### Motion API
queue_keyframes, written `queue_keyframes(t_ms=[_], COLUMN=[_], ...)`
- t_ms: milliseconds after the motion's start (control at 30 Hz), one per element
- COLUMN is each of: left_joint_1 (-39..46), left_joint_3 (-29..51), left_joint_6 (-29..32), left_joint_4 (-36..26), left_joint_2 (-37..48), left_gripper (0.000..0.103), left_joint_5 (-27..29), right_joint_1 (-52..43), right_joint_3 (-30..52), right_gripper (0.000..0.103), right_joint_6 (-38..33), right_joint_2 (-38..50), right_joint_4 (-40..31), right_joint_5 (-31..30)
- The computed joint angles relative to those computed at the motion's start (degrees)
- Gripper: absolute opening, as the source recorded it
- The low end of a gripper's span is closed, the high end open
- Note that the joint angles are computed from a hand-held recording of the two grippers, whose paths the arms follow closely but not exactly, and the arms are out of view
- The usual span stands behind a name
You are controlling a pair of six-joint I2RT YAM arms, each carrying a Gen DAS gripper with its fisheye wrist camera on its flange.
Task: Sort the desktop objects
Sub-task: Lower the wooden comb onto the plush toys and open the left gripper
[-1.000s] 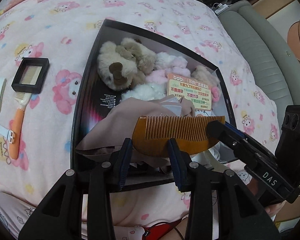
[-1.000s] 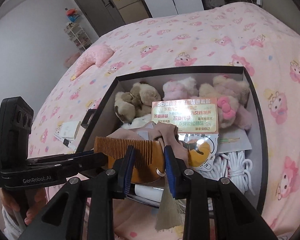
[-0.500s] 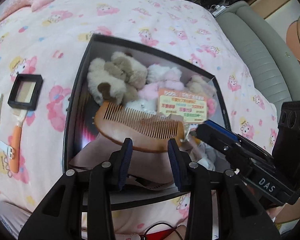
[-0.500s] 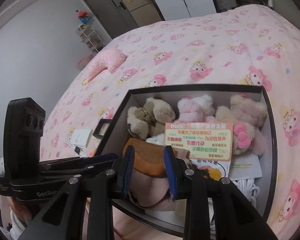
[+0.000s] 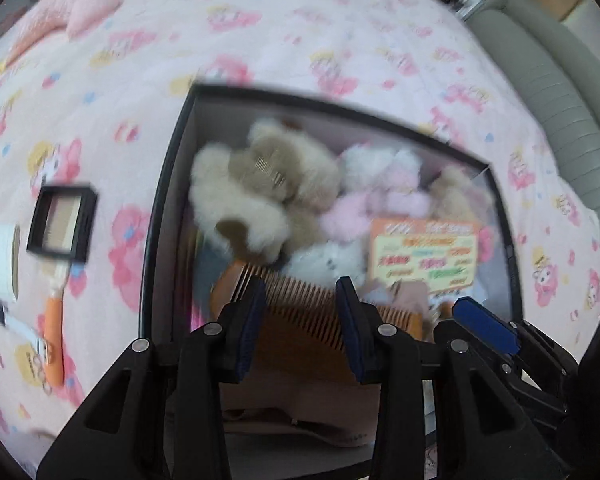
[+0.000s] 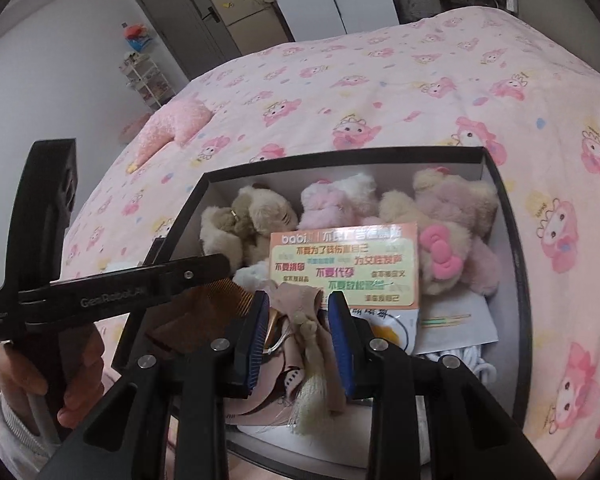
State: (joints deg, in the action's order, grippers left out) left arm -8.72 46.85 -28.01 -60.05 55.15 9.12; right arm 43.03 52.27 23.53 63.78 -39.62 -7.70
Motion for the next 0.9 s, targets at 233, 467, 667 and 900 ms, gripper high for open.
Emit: queue_keyframes(t_ms=[233,467,667,900], left_joint_1=[2.47,0.93,-1.65,-5.9], left_joint_3=[-1.96,-5.51,-6.18,-5.37], left_joint_6=[1.68,-1.27,-3.83,-4.94], left_joint_4=[-4.88,-3.51,-2.65,-2.97], left_joint_2=[-7.83,-13.11,-14.1,-18.97], left_gripper=[0.032,0.033,0.033,0.033], left_joint_5=[5.61,4.73,2.2,5.14], right_joint_1=[-0.84,2.51,3.03,4.52], right_joint_3=[0.51,-0.2,-0.41,-0.61], right_gripper=[0.028,0.028,0.028,0.028], right_joint_6=[1.15,0.42,1.59,2.66], right_joint_2=[4.02,-1.35,4.76,1.15], right_joint_4=[-4.05,-0.7,-2.96,-2.71], right_joint_5=[-0.03,1.72,2.53,6.0])
